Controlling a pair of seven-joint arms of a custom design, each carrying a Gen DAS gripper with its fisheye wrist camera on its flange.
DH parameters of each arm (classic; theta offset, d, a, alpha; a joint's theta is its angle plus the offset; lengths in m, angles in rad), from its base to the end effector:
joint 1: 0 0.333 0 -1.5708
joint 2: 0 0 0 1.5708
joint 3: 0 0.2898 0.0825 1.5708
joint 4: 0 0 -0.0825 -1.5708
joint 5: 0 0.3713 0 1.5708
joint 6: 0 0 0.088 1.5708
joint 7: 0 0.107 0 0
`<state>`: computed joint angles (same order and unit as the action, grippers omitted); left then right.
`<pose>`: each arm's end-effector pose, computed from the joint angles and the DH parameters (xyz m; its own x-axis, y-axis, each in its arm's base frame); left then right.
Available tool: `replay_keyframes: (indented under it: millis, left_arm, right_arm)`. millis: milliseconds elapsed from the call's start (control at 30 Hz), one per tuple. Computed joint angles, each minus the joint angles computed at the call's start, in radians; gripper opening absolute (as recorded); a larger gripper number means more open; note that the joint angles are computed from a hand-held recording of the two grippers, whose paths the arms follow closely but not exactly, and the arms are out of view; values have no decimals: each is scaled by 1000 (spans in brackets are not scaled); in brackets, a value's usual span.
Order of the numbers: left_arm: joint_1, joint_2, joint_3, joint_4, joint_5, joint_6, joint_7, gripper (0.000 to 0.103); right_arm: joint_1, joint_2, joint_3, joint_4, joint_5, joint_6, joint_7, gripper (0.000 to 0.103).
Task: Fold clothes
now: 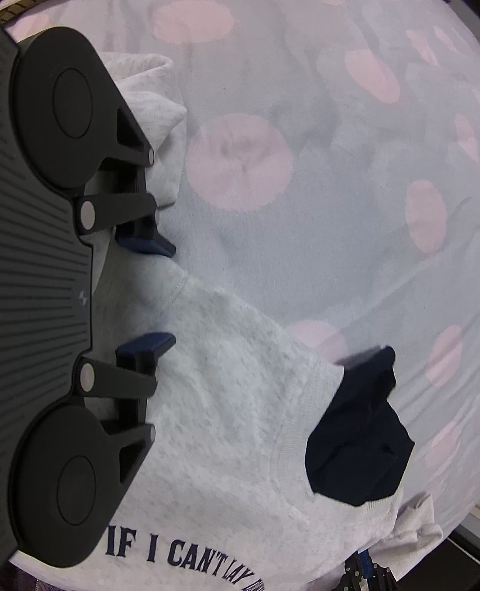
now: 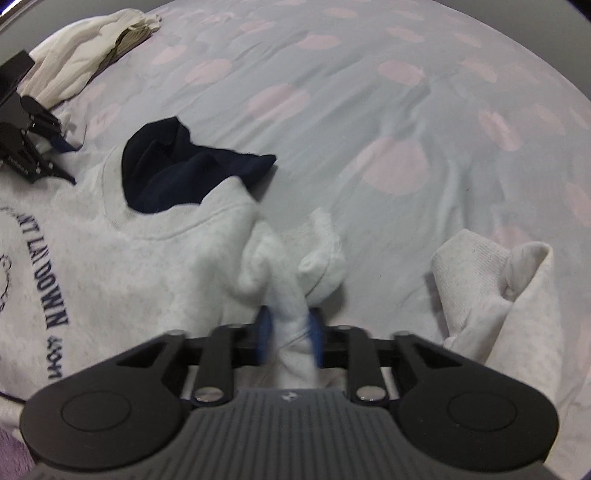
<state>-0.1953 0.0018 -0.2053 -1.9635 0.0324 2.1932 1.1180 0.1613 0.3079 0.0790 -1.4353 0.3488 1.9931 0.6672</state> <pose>0.5230 -0.2202 0.4718 0.0284 -0.9970 0.0722 -0.9755 -0.0434 -0.2159 0.6364 0.1704 0.5245 0.8633 -0.5022 -0.0491 -0.4743 -0.7745 -0.4185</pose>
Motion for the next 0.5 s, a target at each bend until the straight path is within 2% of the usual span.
replay_keyframes:
  millis: [33,133,333,500]
  left_arm:
    - [-1,-9,-1,-11,1,13,-4,22]
    - [-7,-37,-8,-37,34,44,-40,9]
    - [-5,-133,-18,-60,137,98,-154,6]
    - [40,-274,-58,-41,350,90,-304,5]
  right_arm:
    - [2,-23,-2,-26,-7,18,-3,12]
    - [6,-77,-6,-73,-8,62,10,9]
    - [44,-254,-8,-223,-26,258,20,8]
    - [88,-364,-6,-290,-44,494,73,8]
